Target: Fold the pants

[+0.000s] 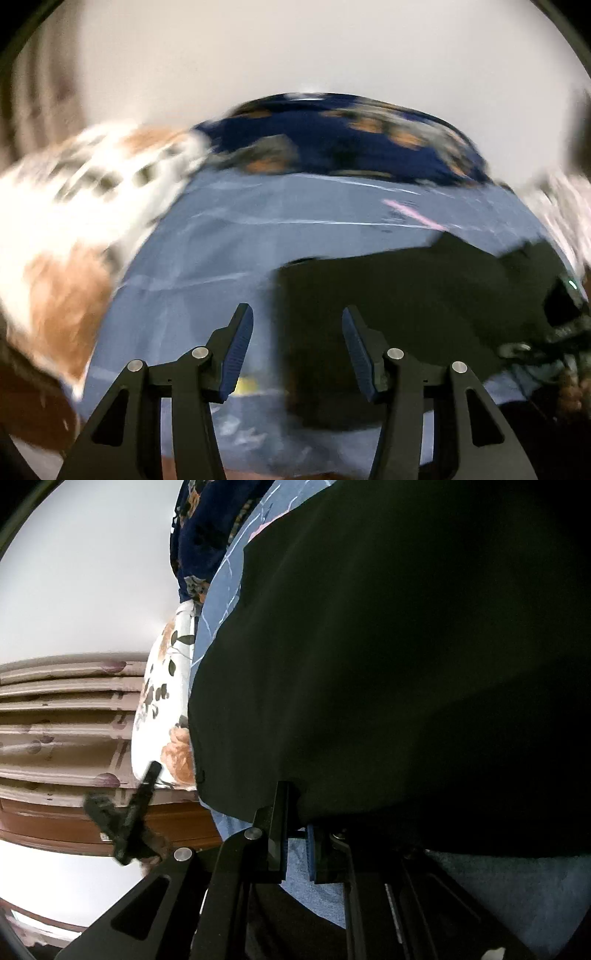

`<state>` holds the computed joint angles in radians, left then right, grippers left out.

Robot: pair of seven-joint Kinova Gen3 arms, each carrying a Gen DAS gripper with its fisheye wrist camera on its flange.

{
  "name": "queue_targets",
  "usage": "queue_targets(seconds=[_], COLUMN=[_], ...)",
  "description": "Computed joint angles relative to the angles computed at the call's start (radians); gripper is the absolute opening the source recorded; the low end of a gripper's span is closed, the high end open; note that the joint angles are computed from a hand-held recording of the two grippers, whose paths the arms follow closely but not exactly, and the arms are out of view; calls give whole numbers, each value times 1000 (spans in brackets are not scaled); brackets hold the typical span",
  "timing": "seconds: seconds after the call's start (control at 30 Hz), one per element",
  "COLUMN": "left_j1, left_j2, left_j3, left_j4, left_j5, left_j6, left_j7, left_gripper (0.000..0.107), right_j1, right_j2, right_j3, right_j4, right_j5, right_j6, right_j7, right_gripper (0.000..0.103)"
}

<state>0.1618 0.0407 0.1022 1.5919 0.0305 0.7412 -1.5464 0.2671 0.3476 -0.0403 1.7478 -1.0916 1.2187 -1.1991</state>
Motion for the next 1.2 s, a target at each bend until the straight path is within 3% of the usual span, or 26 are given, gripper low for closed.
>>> queue_targets(seconds=[0.1, 0.17, 0.23, 0.33, 0.5, 0.63, 0.77, 0.87, 1.0, 1.1, 1.2], left_j1=[9, 65, 58, 83, 66, 64, 59, 60, 81, 82, 50], left_j2=[122, 204, 255, 240, 213, 207, 198, 197, 196, 196, 196], left_j3=[60, 50, 70, 46, 43, 46, 48, 47, 44, 46, 53], left_j4=[-121, -183, -198, -160, -106, -89, -66, -58, -58, -58, -51], left_j5=[104, 103, 128, 129, 163, 169, 185, 186, 148, 141, 195], left_j6=[122, 203, 248, 217, 180, 151, 124, 108, 99, 96, 93], left_j7=[-82, -88, -80, -67, -72, -82, -95, -94, -76, -76, -110], left_gripper=[51, 46, 44, 44, 44, 44, 44, 44, 44, 44, 44], right_j1=[7, 7, 23, 64, 201, 339, 464, 503, 516, 566, 627], right_j2=[-6, -12, -15, -33, -23, 16, 97, 140, 153, 130, 71], right_j3=[-3, -1, 5, 33, 104, 158, 170, 166, 156, 122, 120], right_j4=[18, 21, 25, 21, 0, -37, -129, -222, -284, -271, -212], right_j5=[-29, -33, -46, -58, -127, -189, -218, -186, -117, -98, -110], right_j6=[-10, -9, 6, 22, 47, 1, -28, -47, -84, -92, -86], right_j7=[30, 42, 63, 97, 133, 148, 103, 59, -11, 11, 65], right_gripper=[12, 13, 19, 26, 26, 27, 26, 26, 7, 4, 4])
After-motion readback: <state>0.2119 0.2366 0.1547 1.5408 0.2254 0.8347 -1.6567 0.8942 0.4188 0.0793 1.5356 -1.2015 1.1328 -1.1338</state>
